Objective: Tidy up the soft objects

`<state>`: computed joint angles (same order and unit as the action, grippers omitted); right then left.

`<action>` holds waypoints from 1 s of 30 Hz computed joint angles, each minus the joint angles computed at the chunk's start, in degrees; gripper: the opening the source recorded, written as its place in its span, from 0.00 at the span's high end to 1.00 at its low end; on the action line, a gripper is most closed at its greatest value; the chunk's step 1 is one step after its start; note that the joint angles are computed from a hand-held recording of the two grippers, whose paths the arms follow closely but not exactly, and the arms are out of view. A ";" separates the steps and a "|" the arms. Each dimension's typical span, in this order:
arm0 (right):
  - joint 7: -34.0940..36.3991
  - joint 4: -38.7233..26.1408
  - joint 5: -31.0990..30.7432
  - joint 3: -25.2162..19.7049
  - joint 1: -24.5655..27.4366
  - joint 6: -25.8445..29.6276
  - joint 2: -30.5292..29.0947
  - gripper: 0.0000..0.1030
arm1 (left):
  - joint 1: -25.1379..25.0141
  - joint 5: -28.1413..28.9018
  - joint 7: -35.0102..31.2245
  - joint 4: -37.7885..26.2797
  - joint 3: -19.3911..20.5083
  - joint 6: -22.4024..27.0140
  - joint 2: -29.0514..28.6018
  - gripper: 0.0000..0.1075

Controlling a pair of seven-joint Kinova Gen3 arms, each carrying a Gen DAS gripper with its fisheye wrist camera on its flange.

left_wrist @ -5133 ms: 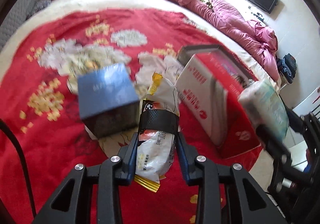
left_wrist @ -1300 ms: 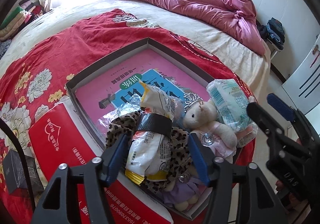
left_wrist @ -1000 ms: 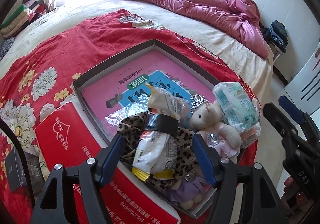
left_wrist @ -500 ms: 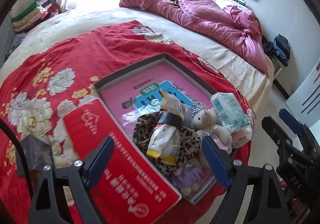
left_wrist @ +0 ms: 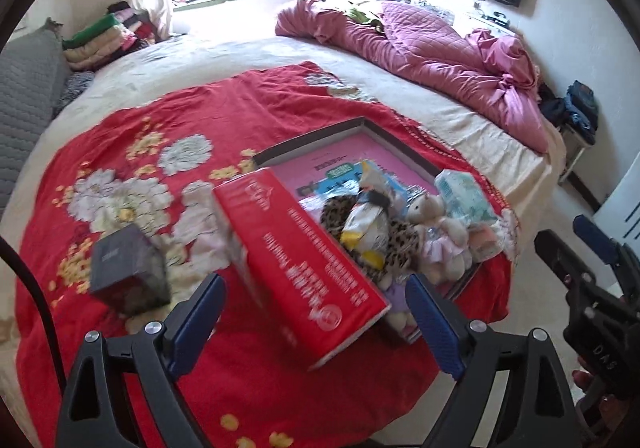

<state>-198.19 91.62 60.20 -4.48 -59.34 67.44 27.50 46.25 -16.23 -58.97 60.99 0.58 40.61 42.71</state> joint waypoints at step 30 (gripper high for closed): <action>-2.17 -8.06 -2.55 -0.19 -10.66 9.28 4.08 0.24 | 7.63 -15.09 20.25 25.05 -4.83 -10.32 -12.39 0.15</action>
<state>-200.36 83.56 57.65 -4.67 -70.00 76.72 31.57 53.87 -31.33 -38.72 86.04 -4.26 30.29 30.32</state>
